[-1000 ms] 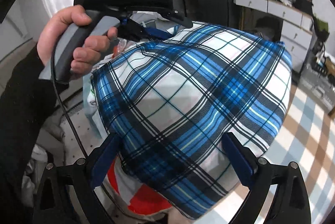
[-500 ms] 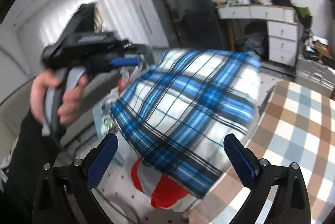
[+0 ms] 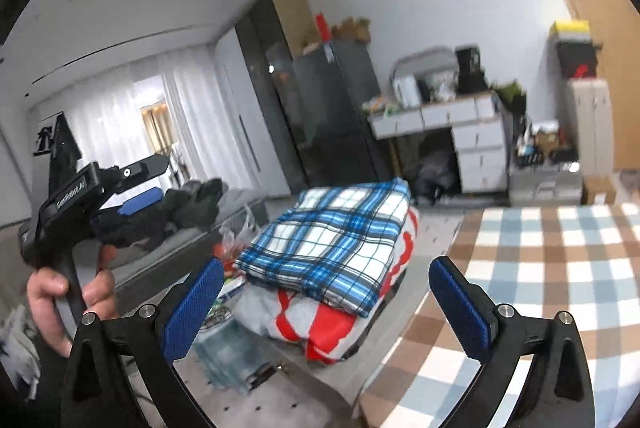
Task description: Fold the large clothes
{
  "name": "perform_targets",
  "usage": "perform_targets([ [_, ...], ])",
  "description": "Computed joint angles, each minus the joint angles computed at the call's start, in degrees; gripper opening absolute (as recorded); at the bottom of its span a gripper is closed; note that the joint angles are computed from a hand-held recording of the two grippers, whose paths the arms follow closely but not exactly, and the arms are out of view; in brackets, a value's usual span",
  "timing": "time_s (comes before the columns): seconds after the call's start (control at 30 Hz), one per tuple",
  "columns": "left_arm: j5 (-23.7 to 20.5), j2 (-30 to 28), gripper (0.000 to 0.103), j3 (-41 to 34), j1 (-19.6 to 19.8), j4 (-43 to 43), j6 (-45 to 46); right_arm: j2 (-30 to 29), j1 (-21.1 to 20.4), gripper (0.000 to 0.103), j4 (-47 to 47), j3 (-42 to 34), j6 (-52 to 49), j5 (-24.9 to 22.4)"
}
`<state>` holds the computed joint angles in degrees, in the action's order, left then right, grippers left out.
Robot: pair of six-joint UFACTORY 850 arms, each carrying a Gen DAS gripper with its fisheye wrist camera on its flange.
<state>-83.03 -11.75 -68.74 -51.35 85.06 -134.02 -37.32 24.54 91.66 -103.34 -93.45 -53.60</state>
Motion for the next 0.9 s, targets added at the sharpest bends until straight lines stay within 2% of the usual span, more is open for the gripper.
perform_targets([
  [0.03,-2.9,-1.7,0.102,-1.3,-1.0,-1.3,0.6,2.6,-0.3,0.103,2.6,4.4,-4.8,0.3],
  [0.13,-12.6,-6.0,0.102,-3.6,-3.3,-2.3,-1.2,8.2,-0.8,0.103,9.4,14.5,-16.7,1.0],
  [0.23,-14.7,-8.6,0.102,-5.1,-3.4,-4.8,-1.1,11.7,-1.6,0.103,13.6,21.0,-23.0,-0.2],
  [0.4,-13.1,-11.7,0.102,-6.7,-2.6,-6.8,0.4,15.1,-3.1,0.103,15.6,27.4,-28.6,-3.2],
  [0.5,-10.5,-12.4,0.102,-7.0,-2.7,-8.0,1.2,15.9,-3.0,0.103,15.2,28.8,-30.2,-2.6],
  [0.6,-12.4,-13.5,0.102,-8.1,-3.6,-9.1,2.3,16.0,-3.0,0.103,14.9,29.2,-30.0,-1.9],
  [0.73,-11.4,-12.3,0.102,-7.1,-3.5,-8.4,2.9,15.7,-3.2,0.103,16.5,29.4,-30.1,-2.8],
  [0.9,-11.8,-14.4,0.102,-8.4,-4.7,-9.4,2.4,16.0,-3.5,0.103,17.4,30.6,-30.9,-4.2],
])
